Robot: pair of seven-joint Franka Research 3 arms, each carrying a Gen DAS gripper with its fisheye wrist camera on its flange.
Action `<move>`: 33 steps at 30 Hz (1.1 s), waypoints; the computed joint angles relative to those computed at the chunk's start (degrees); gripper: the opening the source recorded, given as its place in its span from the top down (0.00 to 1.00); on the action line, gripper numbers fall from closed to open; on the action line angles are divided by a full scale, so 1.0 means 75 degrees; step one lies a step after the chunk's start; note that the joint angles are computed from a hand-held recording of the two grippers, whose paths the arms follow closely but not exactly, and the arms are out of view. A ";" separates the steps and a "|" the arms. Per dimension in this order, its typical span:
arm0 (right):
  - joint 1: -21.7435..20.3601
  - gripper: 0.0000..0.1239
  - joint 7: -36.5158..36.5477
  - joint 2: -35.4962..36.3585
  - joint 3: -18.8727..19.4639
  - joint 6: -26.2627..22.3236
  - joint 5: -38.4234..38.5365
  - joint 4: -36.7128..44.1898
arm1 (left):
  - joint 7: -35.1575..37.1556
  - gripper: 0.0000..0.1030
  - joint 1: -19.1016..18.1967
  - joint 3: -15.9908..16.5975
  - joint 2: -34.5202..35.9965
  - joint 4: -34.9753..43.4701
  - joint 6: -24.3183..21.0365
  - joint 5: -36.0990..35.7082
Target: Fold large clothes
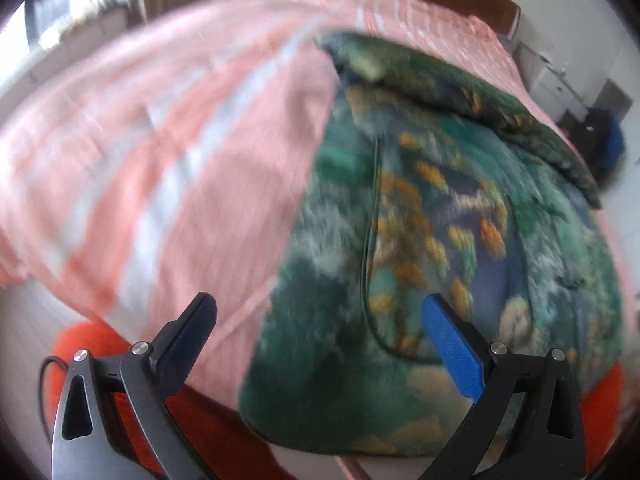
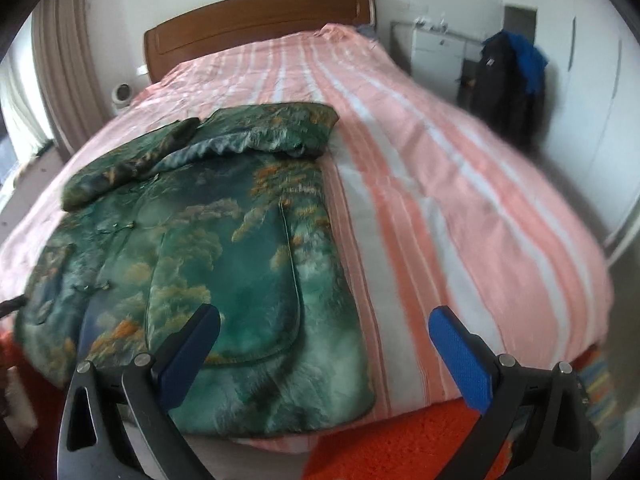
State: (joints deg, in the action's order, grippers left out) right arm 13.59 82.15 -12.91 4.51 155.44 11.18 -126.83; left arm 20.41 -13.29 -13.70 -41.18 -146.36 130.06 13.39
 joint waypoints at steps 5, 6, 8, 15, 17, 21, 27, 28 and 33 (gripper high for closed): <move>0.0251 0.17 -0.1719 0.0519 -0.0863 -0.1986 0.2492 0.0640 | 0.0856 0.01 -0.0570 0.0568 0.0069 -0.0315 0.0619 -0.0818; 0.0160 0.19 -0.1772 0.0634 -0.0852 -0.2290 0.2664 0.0754 | 0.1168 0.01 -0.0704 0.0663 0.0160 -0.0275 0.0680 -0.0975; 0.0024 0.28 -0.2172 0.0849 -0.0871 -0.2949 0.3236 0.0976 | 0.1485 0.01 -0.0729 0.0587 0.0347 -0.0088 0.0505 -0.1088; -0.0192 0.68 -0.2184 0.1326 -0.0454 -0.3946 0.2614 0.1510 | 0.1977 0.35 -0.0630 0.0216 0.0838 0.0714 -0.0760 -0.1120; -0.0206 0.87 -0.2113 0.1264 -0.0428 -0.3928 0.2613 0.1519 | 0.1879 0.71 -0.0589 0.0180 0.0702 0.0722 -0.0956 -0.1136; -0.0212 0.90 -0.1995 0.0958 -0.0403 -0.3920 0.2589 0.1402 | 0.1857 0.88 -0.0710 0.0310 0.0087 0.0460 -0.0931 -0.1417; -0.0243 0.90 -0.2083 0.0409 -0.0518 -0.4426 0.2562 0.1199 | 0.2050 0.91 -0.1115 0.0192 -0.0405 0.0445 -0.1626 -0.1735; -0.0272 0.90 -0.2097 0.0310 -0.0563 -0.4648 0.2548 0.1149 | 0.2072 0.91 -0.1212 0.0196 -0.0514 0.0409 -0.1733 -0.1843; -0.0436 0.90 -0.2100 0.0140 -0.0961 -0.5829 0.3560 0.1207 | 0.2183 0.92 -0.1352 0.0432 -0.1256 0.0483 -0.1918 -0.2176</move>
State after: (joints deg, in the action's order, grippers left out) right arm 10.32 66.41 -11.86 -2.70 111.72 37.88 -117.78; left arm 36.78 -23.43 -10.46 -50.60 -142.74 115.67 -2.93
